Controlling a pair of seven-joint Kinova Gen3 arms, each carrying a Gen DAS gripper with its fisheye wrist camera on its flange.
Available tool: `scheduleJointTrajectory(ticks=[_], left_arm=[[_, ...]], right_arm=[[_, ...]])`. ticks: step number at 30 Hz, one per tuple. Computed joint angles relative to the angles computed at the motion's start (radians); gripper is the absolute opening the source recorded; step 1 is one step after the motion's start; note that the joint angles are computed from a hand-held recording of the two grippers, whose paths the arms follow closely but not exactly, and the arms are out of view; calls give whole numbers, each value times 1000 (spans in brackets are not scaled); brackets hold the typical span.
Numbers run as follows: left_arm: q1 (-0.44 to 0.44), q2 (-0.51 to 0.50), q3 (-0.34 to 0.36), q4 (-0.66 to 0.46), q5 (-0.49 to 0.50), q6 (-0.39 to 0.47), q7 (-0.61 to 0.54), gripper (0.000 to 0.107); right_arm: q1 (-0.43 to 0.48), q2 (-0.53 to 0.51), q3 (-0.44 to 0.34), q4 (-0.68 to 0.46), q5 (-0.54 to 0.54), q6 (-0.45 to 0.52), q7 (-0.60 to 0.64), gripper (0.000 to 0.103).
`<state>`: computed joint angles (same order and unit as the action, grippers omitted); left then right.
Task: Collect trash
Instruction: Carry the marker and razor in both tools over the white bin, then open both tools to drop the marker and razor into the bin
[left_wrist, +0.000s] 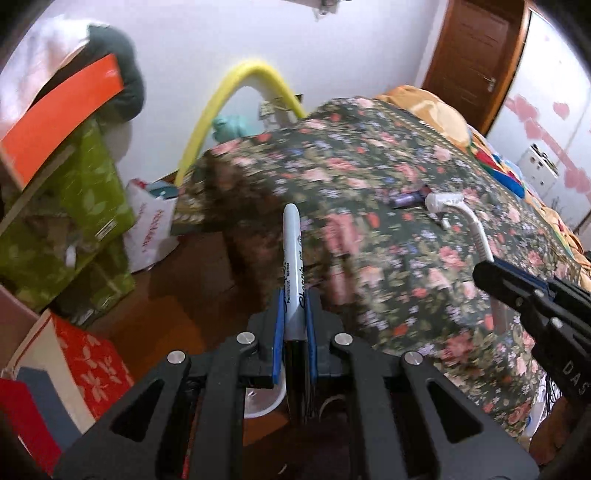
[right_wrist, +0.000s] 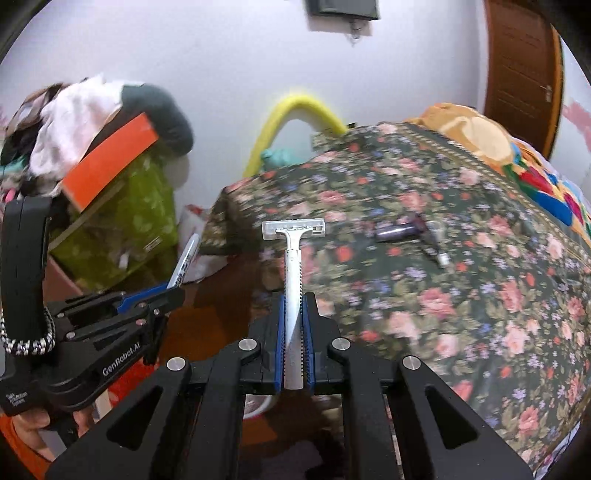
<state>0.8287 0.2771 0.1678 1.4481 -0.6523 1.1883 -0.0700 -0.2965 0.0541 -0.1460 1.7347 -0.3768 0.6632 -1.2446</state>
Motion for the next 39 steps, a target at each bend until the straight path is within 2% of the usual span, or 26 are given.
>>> scheduleJointTrajectory(ticks=[4, 9, 17, 19, 27, 31, 34, 39], left_arm=[[-19, -66, 7, 113, 25, -26, 56, 10], [-84, -119, 38, 230, 81, -90, 68, 10], [-161, -112, 46, 348, 167, -205, 52, 10], [-184, -104, 38, 384, 202, -256, 38, 10], [-248, -51, 9, 473, 327, -405, -66, 10], [-276, -24, -8, 494, 396, -457, -132, 10], [-302, -29, -17, 518, 451, -513, -177, 10], [-279, -29, -42, 508, 439, -478, -148, 18]], right_arm=[[-56, 22, -35, 5, 46, -7, -51, 9], [-110, 85, -60, -13, 79, 13, -95, 9], [-191, 224, -77, -67, 156, 77, -171, 9], [-207, 265, -77, -88, 175, 99, -185, 9], [-212, 424, -76, -202, 174, 232, -204, 9], [-231, 472, -69, -244, 193, 262, -216, 9], [-206, 515, -87, -293, 154, 317, -197, 9], [-220, 533, -66, -319, 165, 348, -223, 13]])
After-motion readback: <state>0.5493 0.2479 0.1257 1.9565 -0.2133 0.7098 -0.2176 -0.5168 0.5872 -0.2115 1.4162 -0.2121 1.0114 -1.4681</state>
